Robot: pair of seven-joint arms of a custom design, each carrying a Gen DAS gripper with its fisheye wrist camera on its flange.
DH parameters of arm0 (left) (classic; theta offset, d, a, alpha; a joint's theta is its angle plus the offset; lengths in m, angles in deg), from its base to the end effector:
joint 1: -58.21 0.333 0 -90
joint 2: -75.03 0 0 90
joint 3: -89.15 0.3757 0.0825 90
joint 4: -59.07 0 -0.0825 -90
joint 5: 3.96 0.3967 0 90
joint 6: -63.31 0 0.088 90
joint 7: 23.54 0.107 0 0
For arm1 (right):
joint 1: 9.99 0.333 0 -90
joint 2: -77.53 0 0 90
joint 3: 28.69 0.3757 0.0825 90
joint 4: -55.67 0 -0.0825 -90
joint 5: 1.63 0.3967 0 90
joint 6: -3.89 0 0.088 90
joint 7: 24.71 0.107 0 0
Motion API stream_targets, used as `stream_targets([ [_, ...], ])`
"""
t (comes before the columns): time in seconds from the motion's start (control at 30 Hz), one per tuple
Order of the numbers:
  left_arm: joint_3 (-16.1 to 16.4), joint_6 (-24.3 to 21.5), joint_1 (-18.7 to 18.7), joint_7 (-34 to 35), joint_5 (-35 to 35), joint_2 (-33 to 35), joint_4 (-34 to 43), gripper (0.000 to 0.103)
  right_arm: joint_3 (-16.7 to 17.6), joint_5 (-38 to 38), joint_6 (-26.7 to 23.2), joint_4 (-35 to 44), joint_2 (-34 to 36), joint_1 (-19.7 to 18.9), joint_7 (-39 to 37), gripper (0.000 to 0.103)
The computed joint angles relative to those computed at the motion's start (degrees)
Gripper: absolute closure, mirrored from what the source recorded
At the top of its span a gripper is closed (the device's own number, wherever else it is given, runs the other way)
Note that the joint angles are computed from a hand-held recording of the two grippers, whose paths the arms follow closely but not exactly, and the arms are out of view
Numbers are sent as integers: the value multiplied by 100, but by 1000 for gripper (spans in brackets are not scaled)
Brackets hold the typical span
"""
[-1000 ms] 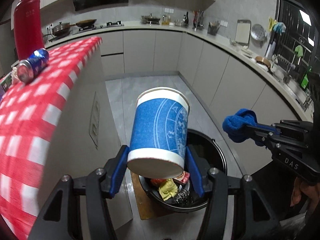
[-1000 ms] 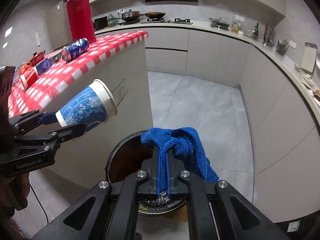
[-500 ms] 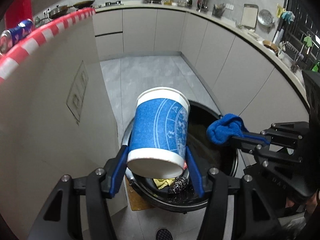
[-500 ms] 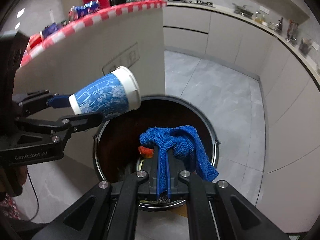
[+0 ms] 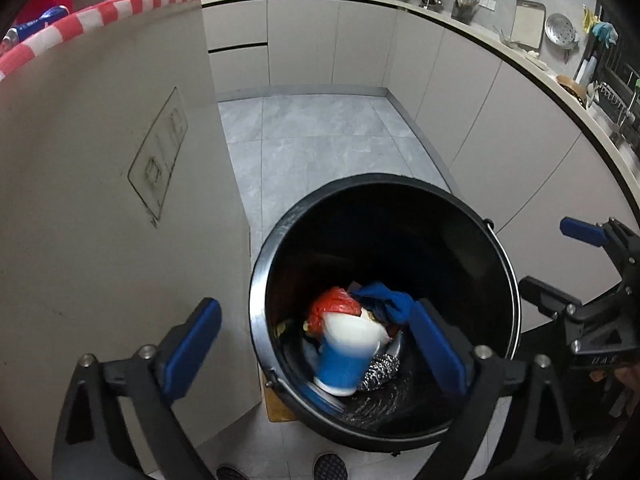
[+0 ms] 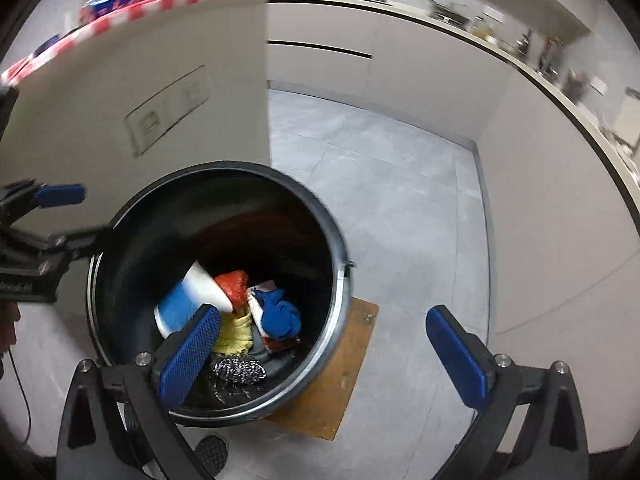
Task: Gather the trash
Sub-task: 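Carry the towel and blue cup over the black bin and open both tools, then move both tools back over the table toward the can and red cup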
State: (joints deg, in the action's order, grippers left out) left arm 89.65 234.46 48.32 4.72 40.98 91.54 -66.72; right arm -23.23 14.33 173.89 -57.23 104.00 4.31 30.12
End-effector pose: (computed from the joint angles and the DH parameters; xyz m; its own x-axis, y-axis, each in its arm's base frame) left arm 0.5898 -0.1483 0.3424 0.1462 -0.9873 0.0626 -0.8358 -0.1572 -0.5261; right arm 0.6583 0.2091 0.3367 0.6023 -0.7928 0.0934 -0.6525 -0.5563 -0.5145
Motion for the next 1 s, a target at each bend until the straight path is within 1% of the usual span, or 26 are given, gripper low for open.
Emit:
stream_targets([
  [0.07,-66,19,49,121,-78,-19,-20,6,-83,-19,6,31,14,61,97,0],
  [0.1,-31,20,9,89,-36,-34,-24,6,-106,-29,7,39,19,78,134,0],
  [0.13,-14,1,-33,57,1,-35,-8,6,-93,-25,-15,51,23,71,147,0],
  [0.33,-93,46,18,206,-83,-125,-51,6,-154,-120,141,-189,-151,176,260,0],
  [0.47,-105,44,40,293,-112,-156,-10,6,-150,-143,138,-230,-255,163,297,0],
  [0.6,-149,17,102,438,-221,-193,56,6,-218,-189,124,-243,-375,229,448,0],
  [0.67,-232,-26,180,589,-376,-261,34,6,-249,-196,108,-238,-451,253,554,0],
  [0.73,-233,-49,198,628,-407,-385,-10,6,-206,-134,56,-223,-536,214,635,0],
  [0.8,-247,-87,228,657,-413,-510,-41,6,-286,-174,61,-238,-632,288,797,0],
  [1.0,-264,-72,385,532,-256,-855,-135,6,-270,-164,157,-300,-926,359,1189,0],
])
